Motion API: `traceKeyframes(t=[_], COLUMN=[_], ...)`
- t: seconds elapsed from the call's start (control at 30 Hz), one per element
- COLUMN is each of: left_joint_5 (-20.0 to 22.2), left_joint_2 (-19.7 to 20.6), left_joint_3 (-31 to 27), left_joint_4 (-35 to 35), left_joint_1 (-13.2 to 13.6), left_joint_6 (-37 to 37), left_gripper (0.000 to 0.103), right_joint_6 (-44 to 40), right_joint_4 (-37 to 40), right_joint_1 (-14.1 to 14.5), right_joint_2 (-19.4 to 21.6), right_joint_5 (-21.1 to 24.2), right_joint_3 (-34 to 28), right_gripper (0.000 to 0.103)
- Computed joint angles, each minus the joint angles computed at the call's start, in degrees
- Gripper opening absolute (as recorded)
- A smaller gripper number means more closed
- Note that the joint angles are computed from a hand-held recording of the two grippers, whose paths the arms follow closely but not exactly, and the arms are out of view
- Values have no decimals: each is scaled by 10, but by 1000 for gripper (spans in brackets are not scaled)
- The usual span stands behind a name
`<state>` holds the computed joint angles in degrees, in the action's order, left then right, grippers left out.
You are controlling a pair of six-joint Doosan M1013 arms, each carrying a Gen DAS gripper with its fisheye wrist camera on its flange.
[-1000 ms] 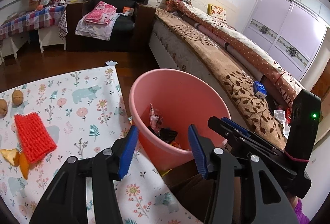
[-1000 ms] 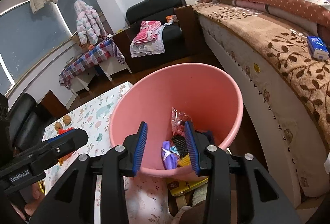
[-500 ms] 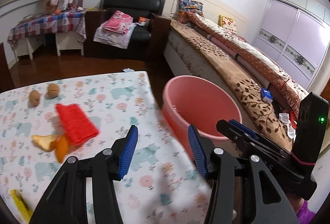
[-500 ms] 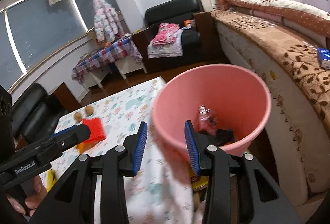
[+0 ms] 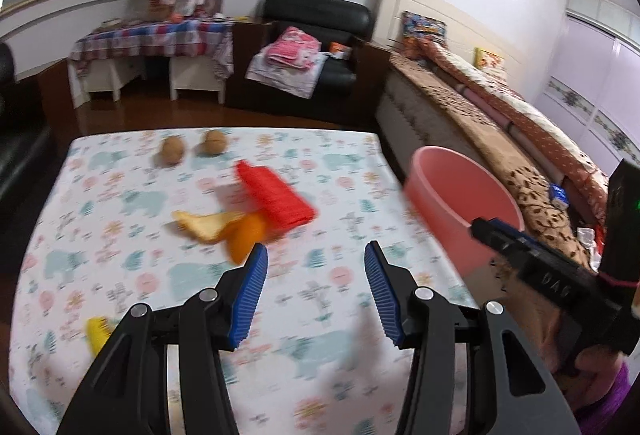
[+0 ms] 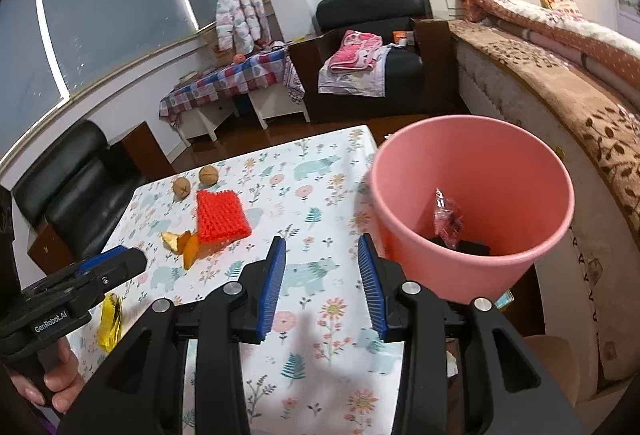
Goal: Collect trash
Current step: 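Withdraw both open grippers from the bucket back over the table, then grasp the orange peel with the left gripper while the right grasps the red foam net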
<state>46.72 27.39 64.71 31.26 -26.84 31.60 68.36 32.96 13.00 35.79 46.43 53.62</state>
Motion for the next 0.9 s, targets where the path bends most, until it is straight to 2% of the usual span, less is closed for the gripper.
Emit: traceKeyframes(t=[0.17,0.4,0.53,0.73,0.9], left_joint_5=[16,31,36,28,53], left_joint_2=[-24,-35,-26,0,32], left_joint_3=[42,62,50,19,-21], left_joint_4=[27,43,33,-48,-84], left_joint_1=[9,23,34,62,75], left_joint_6=[-57,-100,-86,-58,-45], left_gripper=[50,50,50,47,44], right_joint_6=[-19,-48,-52,-47,-50], right_joint_4=[9,14,12,7,38], right_joint_1=[10,26,33,39,38], right_joint_2=[4,16,26,43,61], right_joint_5=[8,33,48,69,93], right_joint_3=[-9,-31,-45,-69,-95], right_gripper=[38,38,38,38,38])
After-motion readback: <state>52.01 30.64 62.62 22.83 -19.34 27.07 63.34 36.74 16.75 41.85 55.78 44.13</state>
